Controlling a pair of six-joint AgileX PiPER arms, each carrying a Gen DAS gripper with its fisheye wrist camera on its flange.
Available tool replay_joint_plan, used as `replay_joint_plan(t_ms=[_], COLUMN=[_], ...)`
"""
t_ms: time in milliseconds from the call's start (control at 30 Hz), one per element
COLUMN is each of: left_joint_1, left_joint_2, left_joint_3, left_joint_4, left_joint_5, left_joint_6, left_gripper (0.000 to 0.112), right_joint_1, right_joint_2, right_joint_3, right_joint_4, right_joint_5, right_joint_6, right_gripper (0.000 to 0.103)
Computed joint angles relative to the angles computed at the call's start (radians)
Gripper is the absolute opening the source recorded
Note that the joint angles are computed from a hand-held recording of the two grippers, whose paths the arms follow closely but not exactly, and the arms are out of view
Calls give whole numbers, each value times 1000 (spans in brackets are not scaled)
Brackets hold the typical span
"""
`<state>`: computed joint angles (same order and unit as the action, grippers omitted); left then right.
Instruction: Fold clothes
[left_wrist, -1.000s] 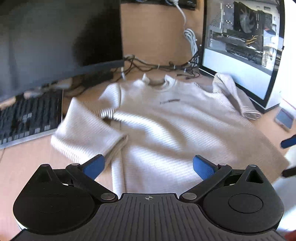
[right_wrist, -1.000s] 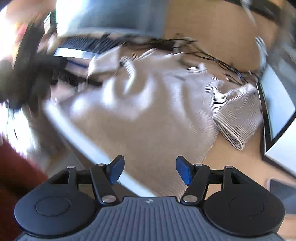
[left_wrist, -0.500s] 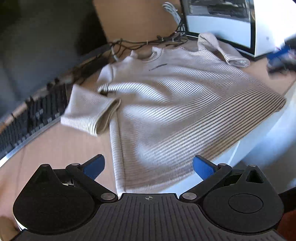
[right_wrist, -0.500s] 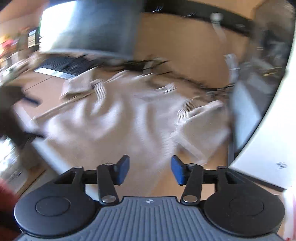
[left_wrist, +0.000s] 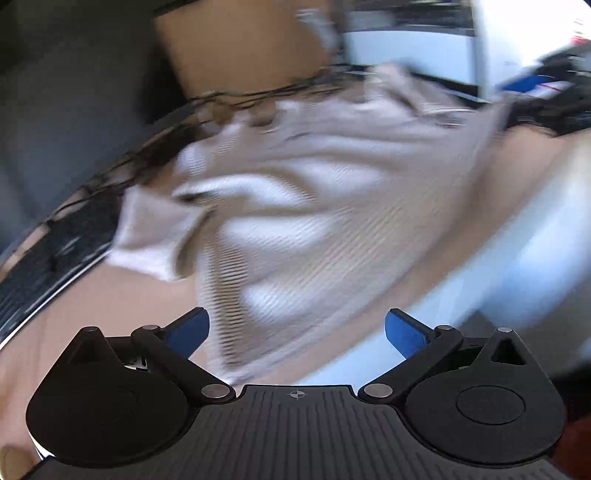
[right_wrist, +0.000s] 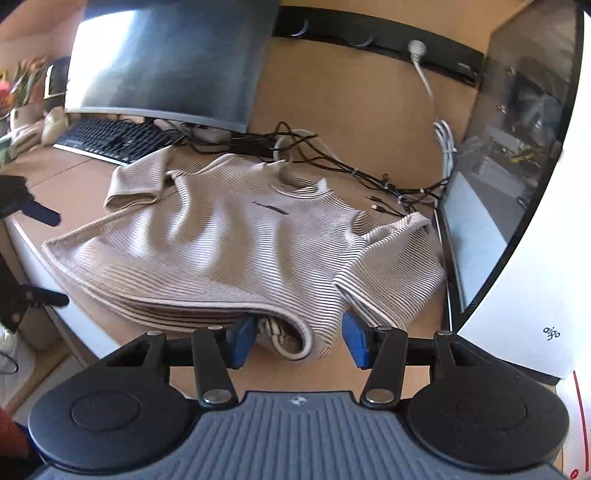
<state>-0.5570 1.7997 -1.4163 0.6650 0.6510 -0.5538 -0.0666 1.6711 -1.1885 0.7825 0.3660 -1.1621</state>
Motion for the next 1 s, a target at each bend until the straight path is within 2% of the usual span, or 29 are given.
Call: replay_joint_plan(t_ms=[133, 200, 267, 367, 400, 500, 567, 667, 733, 833, 900, 967, 1000], left_joint_1=[67, 103, 138, 195, 209, 253, 282, 281, 262, 241, 238, 250, 255], left_joint_2=[-13, -32, -65, -108, -125, -164, -151, -61, 30, 212, 321, 414, 441], left_joint_3=[-20, -23, -13, -8, 5, 44, 32, -53, -141, -328, -439, -539, -576], left_joint_4=[102, 78, -32, -211, -287, -546, -687, -713, -677, -663, -754, -891, -908], left_joint_5=[36, 36, 21, 18, 5, -51, -107, -220, -297, -356, -334, -272, -219], left_joint_6=[-219, -220, -97, 102, 192, 417, 475, 416, 400, 534, 675, 811, 829], left_gripper=[103, 103, 103, 103, 103, 103, 103, 103, 103, 103, 103, 103, 103], right_joint_1=[3, 13, 4, -44, -70, -160, -189, -181, -153, -84, -37, 10, 32], right_joint_2=[-12, -4, -7, -23, -30, -49, -46, -1, 55, 141, 199, 256, 288], right_joint_3=[28, 24, 30, 35, 30, 3, -25, -92, -152, -230, -282, -332, -365], right_joint_4=[-42, -132, -218, -259, -214, -64, -11, 68, 112, 165, 177, 126, 69], right_joint_5=[1, 4, 19, 89, 134, 277, 327, 339, 330, 249, 178, 98, 68], right_joint_6=[13, 85, 147, 173, 136, 57, 70, 128, 196, 333, 440, 565, 621], right_gripper=[51, 51, 51, 52, 52, 69, 79, 84, 86, 86, 88, 99, 99])
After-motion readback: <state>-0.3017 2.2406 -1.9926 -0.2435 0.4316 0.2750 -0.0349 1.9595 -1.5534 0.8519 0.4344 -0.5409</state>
